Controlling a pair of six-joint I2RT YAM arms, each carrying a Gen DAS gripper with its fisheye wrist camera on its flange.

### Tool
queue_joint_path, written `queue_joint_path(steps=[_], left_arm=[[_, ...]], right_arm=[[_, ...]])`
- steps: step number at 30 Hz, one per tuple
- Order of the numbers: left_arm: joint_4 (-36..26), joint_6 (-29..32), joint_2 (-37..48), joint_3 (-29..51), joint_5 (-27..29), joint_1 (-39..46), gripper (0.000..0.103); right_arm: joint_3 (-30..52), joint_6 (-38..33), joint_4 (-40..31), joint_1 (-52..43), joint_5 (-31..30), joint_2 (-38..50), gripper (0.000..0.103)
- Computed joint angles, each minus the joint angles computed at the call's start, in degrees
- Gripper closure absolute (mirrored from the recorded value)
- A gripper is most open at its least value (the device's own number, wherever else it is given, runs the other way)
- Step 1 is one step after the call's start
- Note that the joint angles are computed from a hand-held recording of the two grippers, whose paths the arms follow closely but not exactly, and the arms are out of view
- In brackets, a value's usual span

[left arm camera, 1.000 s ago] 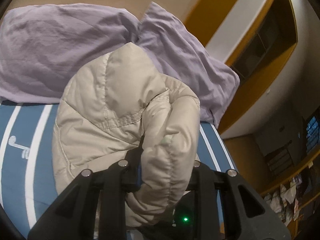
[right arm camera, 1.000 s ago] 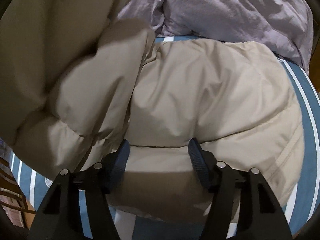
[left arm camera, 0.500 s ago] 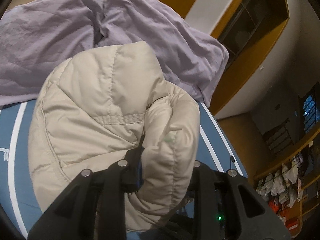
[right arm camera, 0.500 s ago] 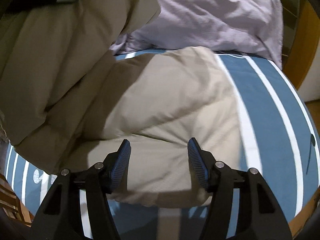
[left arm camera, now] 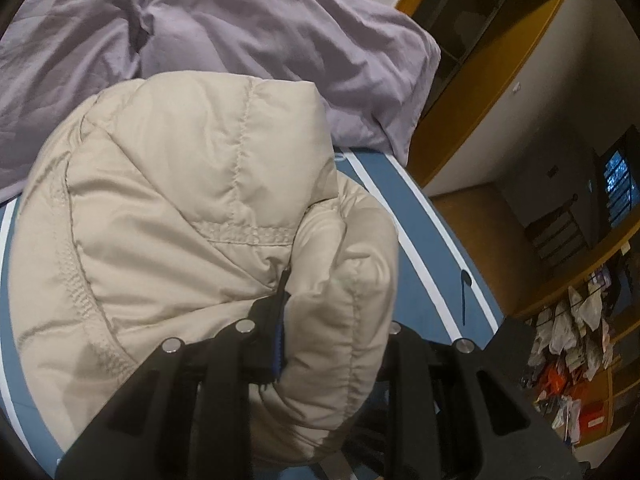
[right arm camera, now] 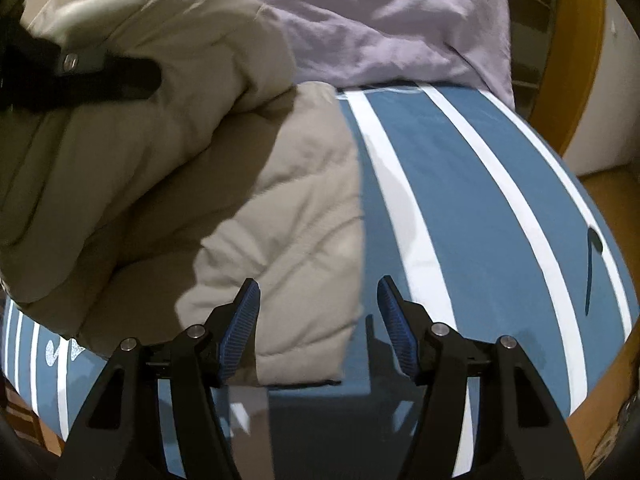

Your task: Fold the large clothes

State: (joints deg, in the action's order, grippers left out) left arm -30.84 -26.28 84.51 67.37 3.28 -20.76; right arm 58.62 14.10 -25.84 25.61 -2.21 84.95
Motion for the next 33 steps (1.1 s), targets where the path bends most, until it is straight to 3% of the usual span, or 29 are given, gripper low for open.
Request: queue_joint_path(steps=[7, 10, 12, 15, 18, 33], left_arm=[[0.21, 0.52, 2.48, 0.61, -3.78, -3.52, 0.075], [0.04, 0.73, 2.12, 0.69, -4.60, -4.26, 0.067], [-0.09, 0.41, 1.50, 0.63, -4.30, -4.42, 0.054], [-0.87, -0.21, 0.01, 0.70, -4.17, -4.58, 0.045], [-1.76, -0.58, -2.49, 0.46, -3.56, -4.66, 0.041], [-10.13, 1.96, -15.47, -2.72, -8.25, 1.48, 0.037]], right_arm=[[-0.67, -0.51, -0.12, -2.30, -0.60, -0.55, 0.040], [-0.66, -0.74, -0.30, -2.81, -0.52, -0.85, 0.040], [-0.67, -0.73, -0.50, -3.12, -0.31, -1.16, 0.040], [-0.74, -0.75, -0.72, -3.81, -0.30, -1.67, 0.040], [-1.20, -0.52, -0.91, -4.56, 0.12, -2.75, 0.040], [-1.30, 2.83, -3.31, -6.06, 1.07, -6.85, 0.040]])
